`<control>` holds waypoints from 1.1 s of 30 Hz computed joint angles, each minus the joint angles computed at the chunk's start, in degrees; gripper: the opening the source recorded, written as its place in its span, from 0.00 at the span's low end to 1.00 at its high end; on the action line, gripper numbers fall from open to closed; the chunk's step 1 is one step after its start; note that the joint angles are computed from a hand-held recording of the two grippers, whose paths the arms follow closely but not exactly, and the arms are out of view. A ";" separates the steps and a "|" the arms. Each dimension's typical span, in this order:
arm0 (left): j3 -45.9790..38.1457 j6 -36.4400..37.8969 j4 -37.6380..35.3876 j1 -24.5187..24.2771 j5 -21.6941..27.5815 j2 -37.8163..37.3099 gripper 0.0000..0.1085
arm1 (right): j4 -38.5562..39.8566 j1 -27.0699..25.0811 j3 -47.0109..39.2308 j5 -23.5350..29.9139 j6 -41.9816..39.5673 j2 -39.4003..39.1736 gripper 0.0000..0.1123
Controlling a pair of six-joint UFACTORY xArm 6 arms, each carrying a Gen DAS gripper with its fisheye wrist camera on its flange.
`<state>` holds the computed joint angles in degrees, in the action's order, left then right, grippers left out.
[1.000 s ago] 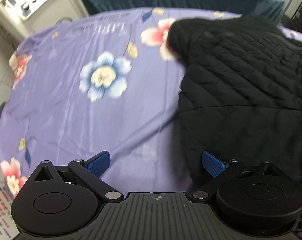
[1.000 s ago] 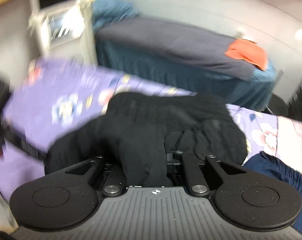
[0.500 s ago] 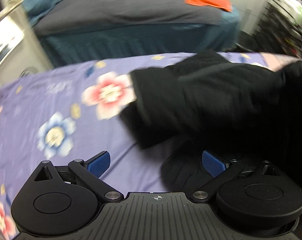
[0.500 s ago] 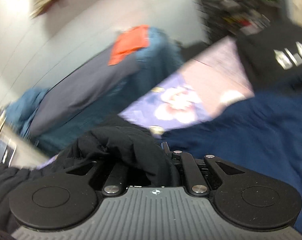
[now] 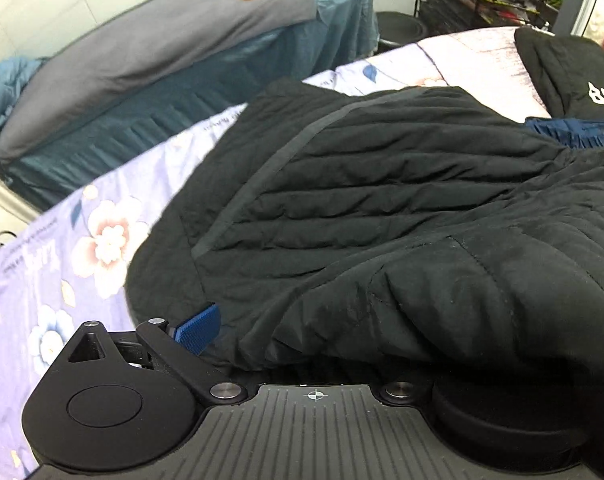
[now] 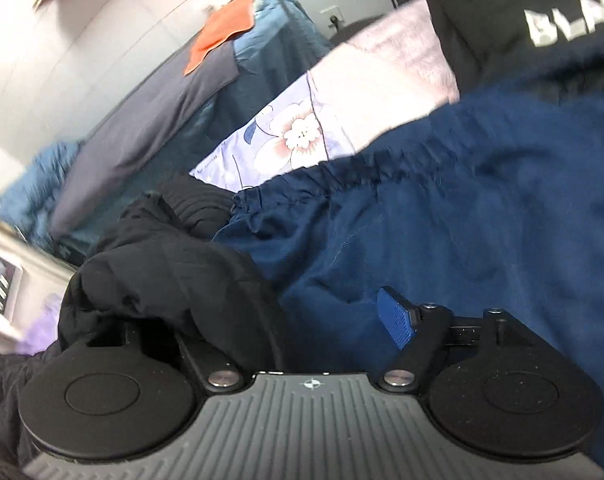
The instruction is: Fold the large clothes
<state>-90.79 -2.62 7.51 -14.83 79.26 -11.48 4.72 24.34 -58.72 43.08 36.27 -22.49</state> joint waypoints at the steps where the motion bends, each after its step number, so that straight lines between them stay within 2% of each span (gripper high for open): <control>1: 0.94 0.31 0.21 0.68 -0.69 -0.69 0.95 | -1.54 0.35 -1.32 1.74 -0.24 0.01 0.74; 5: 3.60 0.05 -1.17 3.41 -0.57 -3.37 0.95 | -5.58 2.69 -3.33 8.81 1.65 -3.53 0.78; 7: 5.95 0.85 -2.80 5.51 -1.28 -5.66 0.95 | -11.48 5.37 -3.62 11.54 5.93 -5.96 0.80; 10: 10.12 4.41 -5.92 10.09 -2.00 -9.38 0.95 | -23.62 12.89 -7.40 17.07 13.69 -6.54 0.80; 14: 15.18 10.53 -8.41 16.98 -2.83 -12.93 0.95 | -36.20 24.70 -13.94 20.52 19.95 -2.93 0.85; 15: 15.70 11.59 -8.97 18.25 -2.98 -12.99 0.95 | -37.76 27.07 -16.38 20.84 19.62 -1.00 0.89; 18: 16.73 14.86 -12.42 22.56 -2.74 -12.62 0.95 | -38.50 33.32 -25.07 21.06 16.53 6.61 0.90; 21: 18.31 17.83 -15.28 25.40 -3.36 -13.19 0.95 | -33.01 36.93 -32.63 16.82 9.19 14.87 0.91; 22: 18.91 19.35 -16.00 26.51 -3.66 -13.55 0.95 | -33.00 38.59 -36.89 18.43 5.75 19.00 0.91; 23: 19.58 21.04 -16.61 27.70 -3.91 -14.10 0.95 | -35.40 40.77 -42.45 22.43 1.70 24.18 0.91; 26: 21.33 24.63 -15.97 29.51 -5.35 -14.67 0.95 | -49.90 46.13 -51.00 31.10 -8.49 35.26 0.91; 28: 21.75 26.02 -15.79 30.75 -5.29 -14.33 0.95 | -52.75 46.72 -53.83 34.99 -14.36 40.07 0.85; 29: 21.78 26.44 -16.05 31.43 -5.04 -14.09 0.95 | -50.93 46.19 -55.19 37.24 -16.40 41.98 0.79; 31: 21.75 27.01 -16.55 32.78 -4.43 -13.59 0.95 | -50.84 45.38 -53.05 38.45 -16.27 42.00 0.69; 32: 21.78 27.18 -16.63 33.22 -4.21 -13.49 0.95 | -50.87 44.99 -52.01 38.96 -15.78 41.43 0.41; 33: 21.94 27.17 -16.50 33.49 -4.17 -13.47 0.95 | -49.53 44.42 -50.76 37.91 -13.65 39.95 0.25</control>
